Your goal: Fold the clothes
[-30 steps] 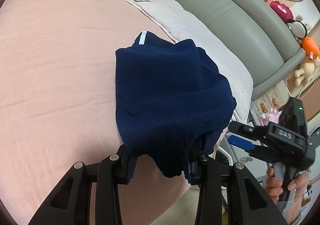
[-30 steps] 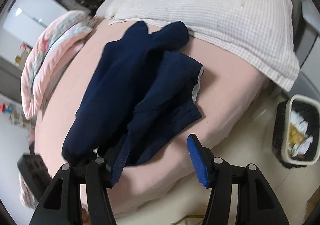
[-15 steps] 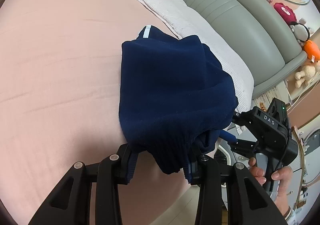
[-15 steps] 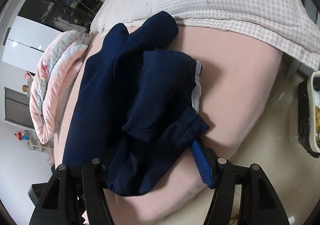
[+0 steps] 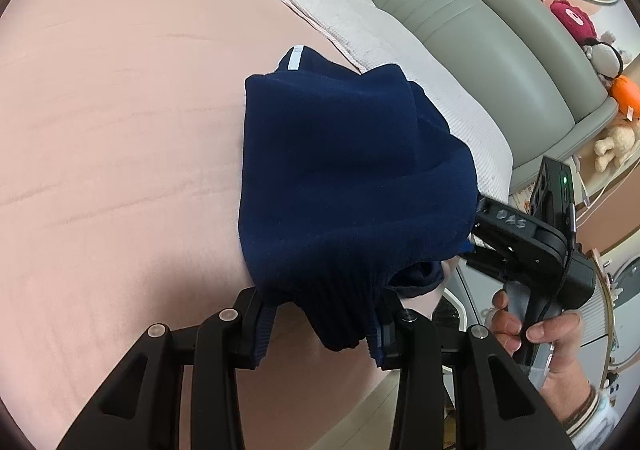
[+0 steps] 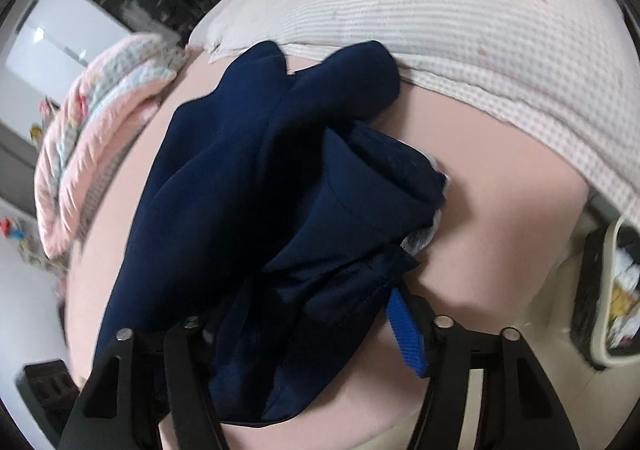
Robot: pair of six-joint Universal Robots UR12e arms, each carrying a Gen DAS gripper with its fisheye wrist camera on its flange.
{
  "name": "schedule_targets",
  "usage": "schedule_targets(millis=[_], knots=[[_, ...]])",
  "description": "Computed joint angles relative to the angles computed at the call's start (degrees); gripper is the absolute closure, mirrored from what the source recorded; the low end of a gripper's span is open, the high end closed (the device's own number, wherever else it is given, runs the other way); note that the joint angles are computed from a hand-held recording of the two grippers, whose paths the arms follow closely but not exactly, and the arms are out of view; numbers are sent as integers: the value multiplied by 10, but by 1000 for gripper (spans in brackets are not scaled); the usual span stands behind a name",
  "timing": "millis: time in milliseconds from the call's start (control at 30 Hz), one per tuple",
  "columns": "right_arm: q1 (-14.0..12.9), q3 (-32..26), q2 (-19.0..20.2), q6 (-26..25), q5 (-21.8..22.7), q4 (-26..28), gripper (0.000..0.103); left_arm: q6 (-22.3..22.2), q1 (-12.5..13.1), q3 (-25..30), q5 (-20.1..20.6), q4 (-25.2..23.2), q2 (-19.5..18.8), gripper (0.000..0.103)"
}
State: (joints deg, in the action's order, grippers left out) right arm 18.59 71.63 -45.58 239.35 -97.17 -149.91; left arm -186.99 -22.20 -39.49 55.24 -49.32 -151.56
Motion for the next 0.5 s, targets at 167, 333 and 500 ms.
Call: schedule_targets(millis=[167, 333, 500], knots=[[-2, -58, 14, -99, 10, 114, 79, 11, -2, 5, 14, -2, -1, 68], [3, -119, 37, -151, -3, 183, 89, 4, -4, -1, 31, 28, 1, 68], [10, -141, 51, -155, -8, 175, 90, -10, 0, -17, 42, 69, 6, 73]])
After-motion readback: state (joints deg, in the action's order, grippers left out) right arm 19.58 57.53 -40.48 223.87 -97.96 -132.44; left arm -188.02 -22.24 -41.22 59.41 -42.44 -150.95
